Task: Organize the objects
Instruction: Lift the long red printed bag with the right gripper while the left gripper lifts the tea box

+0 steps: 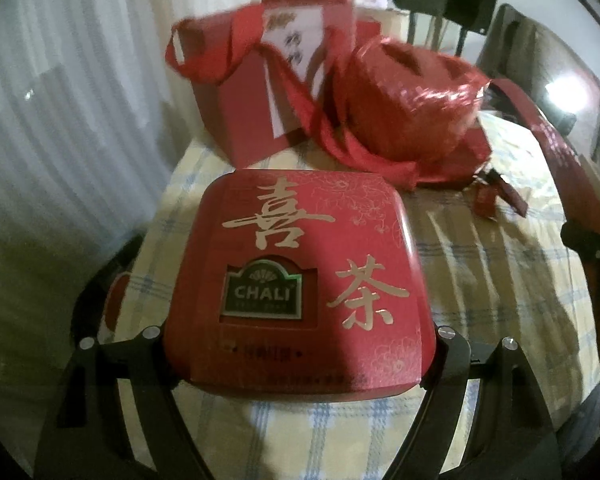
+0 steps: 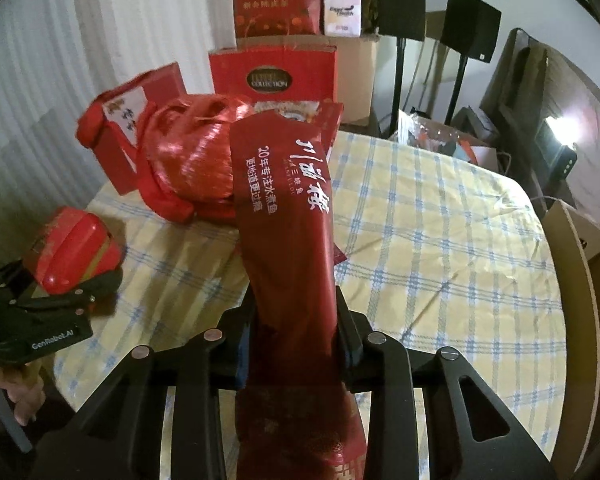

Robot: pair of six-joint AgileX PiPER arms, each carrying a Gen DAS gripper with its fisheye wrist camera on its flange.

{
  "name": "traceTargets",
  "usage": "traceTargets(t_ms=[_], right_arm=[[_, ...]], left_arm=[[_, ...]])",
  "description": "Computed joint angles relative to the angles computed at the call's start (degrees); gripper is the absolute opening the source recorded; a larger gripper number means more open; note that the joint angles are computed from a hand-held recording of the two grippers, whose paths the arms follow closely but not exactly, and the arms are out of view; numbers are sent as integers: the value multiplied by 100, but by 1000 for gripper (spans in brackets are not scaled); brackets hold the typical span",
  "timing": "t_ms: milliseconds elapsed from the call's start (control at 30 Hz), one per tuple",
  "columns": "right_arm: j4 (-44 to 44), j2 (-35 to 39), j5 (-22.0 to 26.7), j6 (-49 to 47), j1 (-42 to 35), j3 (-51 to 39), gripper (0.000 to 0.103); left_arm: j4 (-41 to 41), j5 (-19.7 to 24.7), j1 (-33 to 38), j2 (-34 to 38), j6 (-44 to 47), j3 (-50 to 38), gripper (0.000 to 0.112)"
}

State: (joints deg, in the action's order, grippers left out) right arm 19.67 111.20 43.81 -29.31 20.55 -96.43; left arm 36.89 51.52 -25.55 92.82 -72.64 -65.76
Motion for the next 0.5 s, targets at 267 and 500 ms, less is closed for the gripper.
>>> traceTargets(t_ms=[267, 500], right_arm=[[295, -387, 21, -283, -191, 315, 31], [695, -532, 208, -572, -481, 298, 31]], left_arm=[[256, 644, -473, -87, -233, -330, 79], [442, 1101, -739, -112, -220, -722, 79]])
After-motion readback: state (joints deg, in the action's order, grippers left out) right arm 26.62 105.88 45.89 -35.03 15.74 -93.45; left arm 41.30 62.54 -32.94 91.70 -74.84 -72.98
